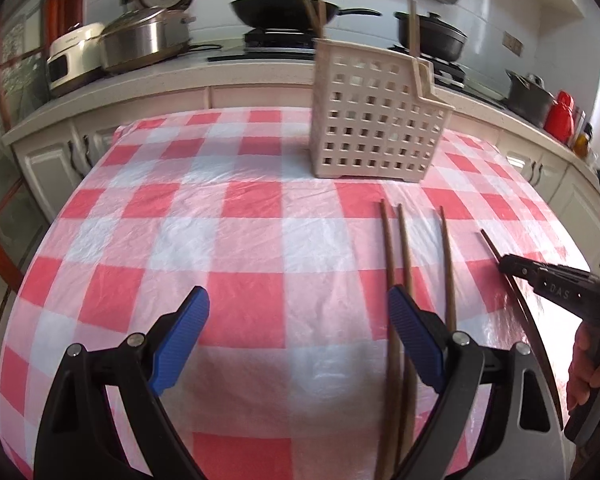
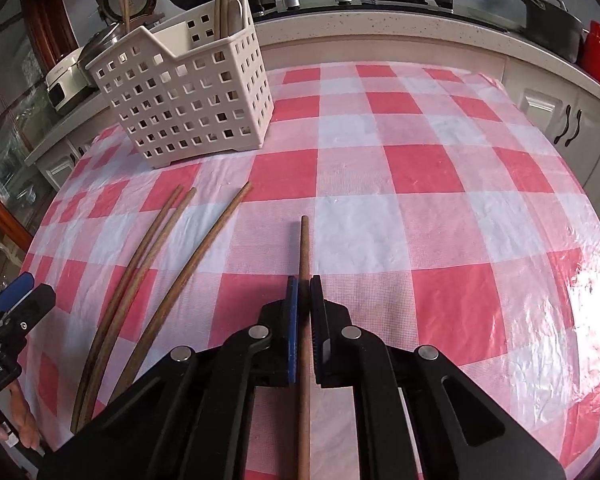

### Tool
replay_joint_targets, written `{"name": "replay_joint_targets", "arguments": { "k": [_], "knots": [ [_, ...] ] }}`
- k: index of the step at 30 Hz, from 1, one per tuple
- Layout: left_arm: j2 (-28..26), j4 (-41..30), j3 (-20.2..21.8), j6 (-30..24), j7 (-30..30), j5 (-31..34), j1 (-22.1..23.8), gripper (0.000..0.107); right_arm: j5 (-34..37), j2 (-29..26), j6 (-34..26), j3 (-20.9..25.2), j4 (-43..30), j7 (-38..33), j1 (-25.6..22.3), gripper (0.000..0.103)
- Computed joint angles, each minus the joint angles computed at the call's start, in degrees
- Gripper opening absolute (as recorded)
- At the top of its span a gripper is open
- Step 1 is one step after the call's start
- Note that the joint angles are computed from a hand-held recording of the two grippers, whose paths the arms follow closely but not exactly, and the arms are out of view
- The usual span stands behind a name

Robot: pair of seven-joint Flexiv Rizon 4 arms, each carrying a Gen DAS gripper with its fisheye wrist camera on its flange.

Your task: Organize utensils

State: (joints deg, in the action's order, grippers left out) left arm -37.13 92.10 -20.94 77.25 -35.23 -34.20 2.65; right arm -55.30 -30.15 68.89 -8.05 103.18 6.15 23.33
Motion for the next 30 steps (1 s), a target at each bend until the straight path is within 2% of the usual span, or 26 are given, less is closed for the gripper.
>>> {"name": "replay_joint_targets", "arguments": {
  "k": [2, 4, 9, 10, 20, 24, 26, 28, 30],
  "knots": [
    [-0.4, -0.6, -0.8, -1.3, 1.5, 0.5, 0.1, 0.085, 0.7, -0.2, -1.9, 0.5, -0.7, -1.2, 0.2, 0.008],
    [-1.0, -2.3, 1.2, -3.8, 1.0, 2.1, -1.6, 0.078, 1.3, -0.4, -3.7, 1.0, -1.4, -2.9, 0.3, 0.008],
    [-3.6, -8.5, 5.7, -12.5, -2.3, 5.2, -5.0, 0.055, 0.6, -0.4, -3.3, 0.9, -1.2, -3.4, 0.2, 0.008],
    [-4.1, -9.4, 6.1, -13.3, -2.6, 5.7, -5.5, 0.053, 0.5, -0.4, -3.0, 0.8, -1.1, -3.2, 0.1, 0.008],
    [-9.1, -18.5, 9.4, -16.7, -6.3, 10.9, -9.9, 0.047, -1.2, -0.1, -0.6, 0.2, -0.2, -1.9, -0.2, 0.008],
    [-11.3, -22.9, 10.9, -19.5, -8.6, 13.4, -11.3, 0.038, -1.6, -0.1, 0.5, 0.0, 0.1, -1.5, -0.4, 0.008],
    [-11.7, -22.9, 10.7, -18.1, -8.3, 14.3, -11.5, 0.033, -1.5, -0.1, 1.1, 0.0, 0.1, -1.5, -0.6, 0.008],
    [-11.6, -22.8, 9.9, -18.3, -7.1, 14.6, -11.1, 0.025, -1.2, -0.2, 1.2, 0.0, 0.1, -1.8, -0.7, 0.008],
    [-11.2, -22.0, 9.5, -17.9, -5.5, 15.1, -11.0, 0.012, -0.4, -0.4, 0.2, 0.3, -0.4, -3.0, -0.6, 0.008]
  ]
}}
